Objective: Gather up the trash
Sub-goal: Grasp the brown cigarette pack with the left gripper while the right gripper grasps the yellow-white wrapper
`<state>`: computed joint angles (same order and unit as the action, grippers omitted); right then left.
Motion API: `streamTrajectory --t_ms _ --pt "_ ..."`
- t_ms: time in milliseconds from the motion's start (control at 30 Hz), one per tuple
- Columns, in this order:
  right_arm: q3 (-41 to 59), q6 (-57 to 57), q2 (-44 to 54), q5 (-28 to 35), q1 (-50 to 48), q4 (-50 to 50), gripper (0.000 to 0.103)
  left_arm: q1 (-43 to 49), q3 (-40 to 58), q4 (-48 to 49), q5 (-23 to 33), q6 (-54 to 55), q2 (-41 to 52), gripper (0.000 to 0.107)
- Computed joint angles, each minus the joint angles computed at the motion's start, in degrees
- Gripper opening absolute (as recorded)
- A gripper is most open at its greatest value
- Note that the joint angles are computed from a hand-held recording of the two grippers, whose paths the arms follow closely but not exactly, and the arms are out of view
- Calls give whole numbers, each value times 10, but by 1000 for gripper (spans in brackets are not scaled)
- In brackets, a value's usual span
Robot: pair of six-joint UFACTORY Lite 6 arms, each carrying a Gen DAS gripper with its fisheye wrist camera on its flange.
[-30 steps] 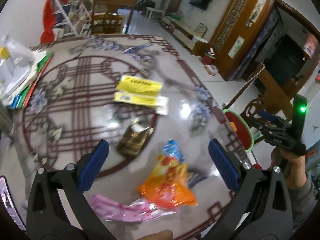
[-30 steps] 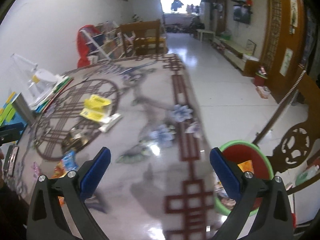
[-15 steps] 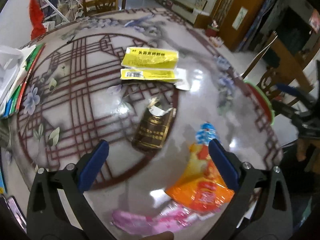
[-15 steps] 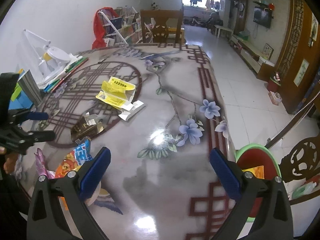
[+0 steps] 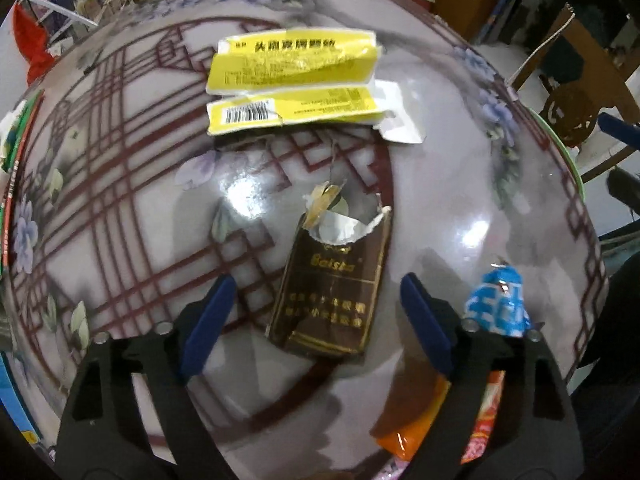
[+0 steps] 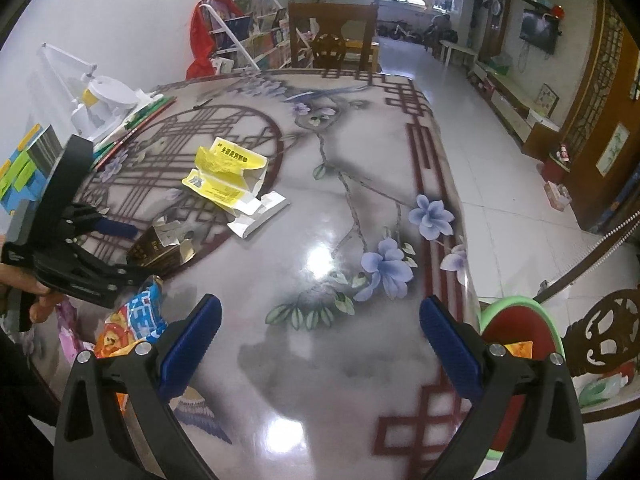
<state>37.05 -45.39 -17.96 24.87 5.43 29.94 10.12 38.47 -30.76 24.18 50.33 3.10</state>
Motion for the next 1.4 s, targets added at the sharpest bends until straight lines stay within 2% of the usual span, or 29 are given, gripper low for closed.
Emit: streamTrajectory --t_ms 33,100,200,367,567,700,833,1000,1133,1267,1400 --pt "6 8 8 -4 8 -5 96 -1 3 1 -3 -3 7 69" --pt "19 19 26 -11 23 -15 96 7 -1 -12 -10 18 6 65" --pt "45 49 60 -29 55 -36 96 36 1 -30 -2 46 4 48" --pt "100 100 128 -54 109 -73 96 114 14 -53 22 88 14 47" --pt "204 143 247 -72 164 -105 96 219 34 -33 67 104 23 47" --pt "285 186 331 -70 197 -150 96 268 37 -23 97 116 -18 47" --pt "376 225 424 -57 223 -195 96 318 31 -35 154 149 -86 47" --pt "485 260 534 -34 245 -259 96 345 17 -54 185 187 -131 47" --pt "528 311 583 -28 270 -363 96 345 13 -69 185 199 -122 47" --pt "556 341 615 -27 279 -416 96 330 11 -81 152 199 -105 47" --pt "568 386 626 -50 290 -476 96 346 21 -87 153 204 -91 47"
